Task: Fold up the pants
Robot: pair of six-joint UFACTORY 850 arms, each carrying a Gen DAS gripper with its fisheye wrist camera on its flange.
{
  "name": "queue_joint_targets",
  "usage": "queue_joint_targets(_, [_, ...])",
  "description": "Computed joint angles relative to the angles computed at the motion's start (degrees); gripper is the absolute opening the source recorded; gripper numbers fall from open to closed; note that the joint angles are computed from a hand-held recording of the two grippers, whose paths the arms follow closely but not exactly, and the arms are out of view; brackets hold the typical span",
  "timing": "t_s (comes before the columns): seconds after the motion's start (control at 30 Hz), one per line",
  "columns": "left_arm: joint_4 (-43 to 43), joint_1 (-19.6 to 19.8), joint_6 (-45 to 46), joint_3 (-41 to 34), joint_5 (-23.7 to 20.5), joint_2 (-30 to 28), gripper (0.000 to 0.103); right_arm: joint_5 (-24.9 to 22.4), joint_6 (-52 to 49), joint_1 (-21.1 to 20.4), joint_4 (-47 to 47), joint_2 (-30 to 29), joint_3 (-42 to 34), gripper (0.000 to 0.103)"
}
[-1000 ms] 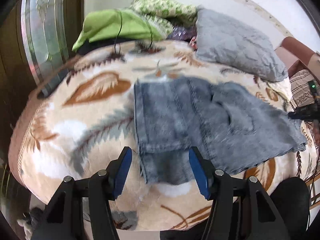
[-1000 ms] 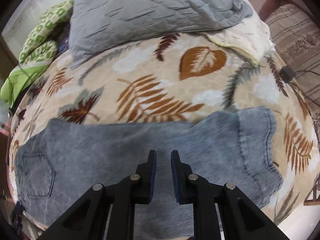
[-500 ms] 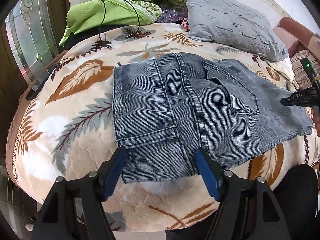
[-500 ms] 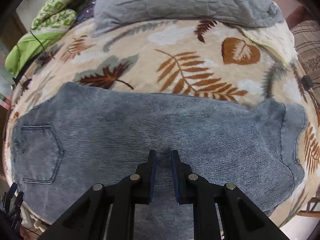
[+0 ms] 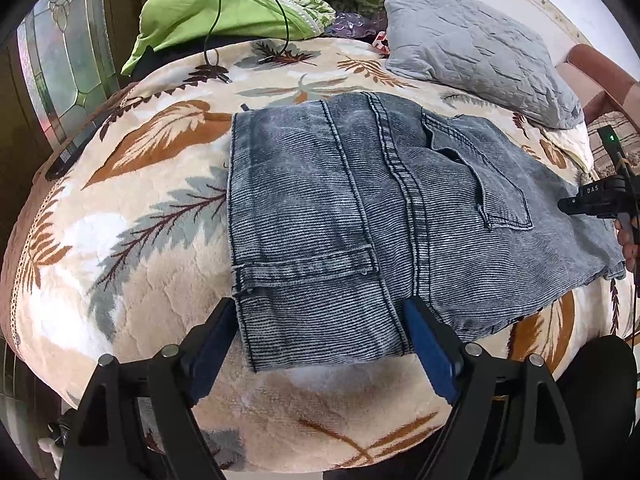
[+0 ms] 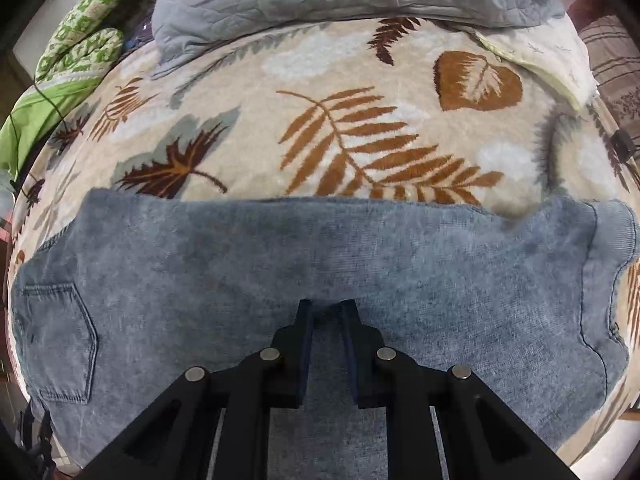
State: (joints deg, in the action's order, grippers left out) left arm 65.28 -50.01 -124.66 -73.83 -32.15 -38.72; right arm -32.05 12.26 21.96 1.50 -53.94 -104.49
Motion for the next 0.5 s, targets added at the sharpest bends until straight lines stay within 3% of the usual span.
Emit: queue_joint_targets(0.5, [-1.8,0.7,-0.1,0.1,1.3,-0.3,0.101,3.6,-5.2,-1.3,6.8,2.0,3.9,0.018])
